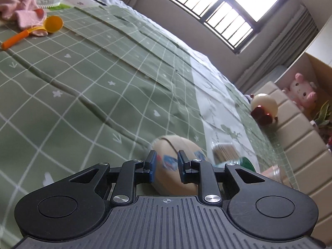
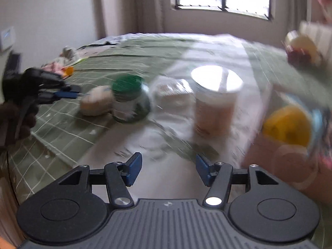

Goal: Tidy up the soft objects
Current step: 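Grasp the beige round case with the left gripper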

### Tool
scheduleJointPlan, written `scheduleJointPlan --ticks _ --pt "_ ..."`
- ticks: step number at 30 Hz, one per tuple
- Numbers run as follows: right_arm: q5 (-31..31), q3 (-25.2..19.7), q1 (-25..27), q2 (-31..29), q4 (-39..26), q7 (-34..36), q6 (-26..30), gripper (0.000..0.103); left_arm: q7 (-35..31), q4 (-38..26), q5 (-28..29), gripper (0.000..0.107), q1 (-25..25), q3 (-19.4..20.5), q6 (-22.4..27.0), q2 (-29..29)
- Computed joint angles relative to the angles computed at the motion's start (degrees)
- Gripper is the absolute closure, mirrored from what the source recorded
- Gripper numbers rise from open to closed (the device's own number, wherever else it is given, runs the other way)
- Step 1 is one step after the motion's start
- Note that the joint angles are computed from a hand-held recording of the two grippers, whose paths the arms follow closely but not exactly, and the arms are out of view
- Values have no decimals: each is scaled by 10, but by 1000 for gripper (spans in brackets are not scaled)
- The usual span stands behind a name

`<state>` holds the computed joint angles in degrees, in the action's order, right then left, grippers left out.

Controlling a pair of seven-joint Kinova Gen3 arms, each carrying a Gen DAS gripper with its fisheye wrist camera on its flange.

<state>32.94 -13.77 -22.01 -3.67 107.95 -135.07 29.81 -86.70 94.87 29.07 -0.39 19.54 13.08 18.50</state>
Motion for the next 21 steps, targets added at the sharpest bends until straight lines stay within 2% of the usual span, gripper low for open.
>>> scheduleJointPlan --ticks 1,2,3,4,5,8,10,12,14,16,18,21 --pt "23 -4 -14 11 -16 -14 9 47 -23 -1 15 84 -27 24 1 6" --pt "47 3 -40 26 -36 -23 20 57 -47 -3 28 84 -53 48 5 12" --pt "70 11 -66 44 -56 -36 32 75 -70 -9 41 84 -80 71 14 20" --pt "93 20 -93 64 -77 -51 41 82 -93 -16 53 84 -106 95 21 31" --pt "117 35 -119 80 -92 -67 43 85 -117 -25 67 84 -133 117 38 42" --pt "186 80 -199 142 -148 -105 60 85 -186 -49 113 84 -212 191 84 89" --pt "233 111 -241 184 -180 -149 61 86 -233 -56 140 84 -241 216 95 115" --pt "274 102 -243 222 -211 -179 73 86 -261 -77 158 84 -238 199 131 135" --pt "303 81 -239 256 -243 -194 103 86 -252 -110 153 83 -237 196 177 168" --pt "294 53 -222 276 -269 -179 129 86 -256 -139 165 84 -254 217 224 214" --pt "272 53 -217 283 -274 -165 127 86 -284 -158 200 84 -254 209 263 237" --pt "273 87 -246 281 -264 -166 120 86 -313 -190 236 82 -213 139 319 236"
